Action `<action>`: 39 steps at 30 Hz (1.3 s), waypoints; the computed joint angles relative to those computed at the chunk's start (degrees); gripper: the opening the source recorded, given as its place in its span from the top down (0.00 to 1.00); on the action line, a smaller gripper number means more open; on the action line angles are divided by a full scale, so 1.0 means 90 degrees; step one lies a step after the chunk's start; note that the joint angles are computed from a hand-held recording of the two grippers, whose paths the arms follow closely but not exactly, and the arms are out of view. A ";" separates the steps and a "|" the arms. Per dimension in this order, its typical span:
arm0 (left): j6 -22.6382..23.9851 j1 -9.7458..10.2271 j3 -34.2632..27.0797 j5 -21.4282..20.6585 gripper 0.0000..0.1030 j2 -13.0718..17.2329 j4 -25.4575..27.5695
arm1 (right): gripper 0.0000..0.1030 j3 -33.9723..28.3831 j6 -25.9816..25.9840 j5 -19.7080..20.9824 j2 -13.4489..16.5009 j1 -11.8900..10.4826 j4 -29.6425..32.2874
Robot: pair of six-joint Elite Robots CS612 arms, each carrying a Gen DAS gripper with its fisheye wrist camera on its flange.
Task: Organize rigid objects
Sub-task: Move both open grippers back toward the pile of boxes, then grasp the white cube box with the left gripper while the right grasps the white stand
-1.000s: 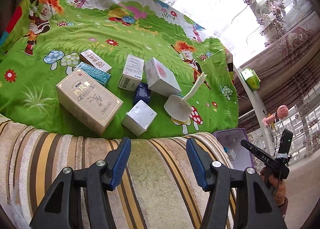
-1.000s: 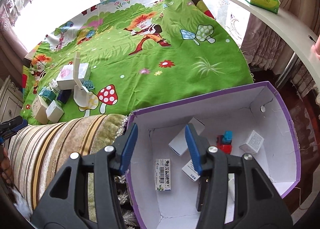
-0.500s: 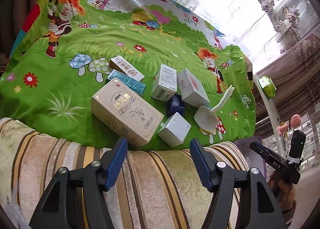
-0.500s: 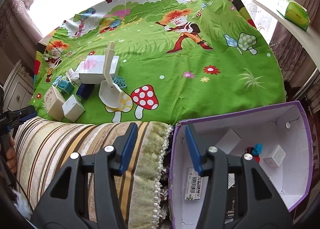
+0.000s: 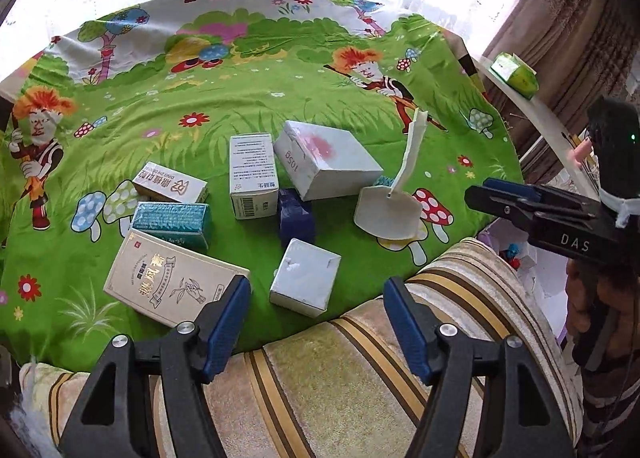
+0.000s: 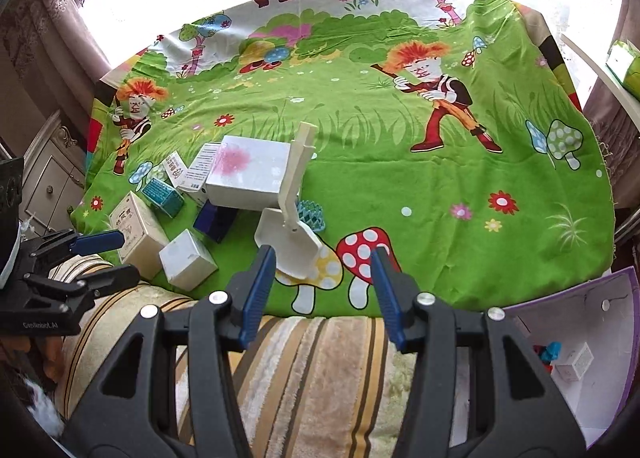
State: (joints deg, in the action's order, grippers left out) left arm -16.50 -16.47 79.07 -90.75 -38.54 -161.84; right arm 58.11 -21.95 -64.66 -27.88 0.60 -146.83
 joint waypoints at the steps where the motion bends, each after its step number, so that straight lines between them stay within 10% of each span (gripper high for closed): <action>1: 0.0176 -0.0028 -0.0078 0.0102 0.32 0.0034 0.0110 | 0.48 -0.0074 -0.0007 0.0001 0.0041 0.0022 0.0082; 22: 0.0974 -0.0091 -0.1132 0.0522 0.32 0.0590 0.1803 | 0.48 -0.1448 0.0323 -0.0352 0.0787 0.0299 0.0914; 28: 0.0986 -0.0084 -0.1093 0.0461 0.57 0.0581 0.1806 | 0.80 -0.1539 0.0247 -0.0228 0.0839 0.0299 0.0943; 39: 0.0690 -0.0045 -0.0646 0.0102 0.59 0.0348 0.1077 | 0.87 -0.1025 0.0382 0.0019 0.0589 0.0181 0.0404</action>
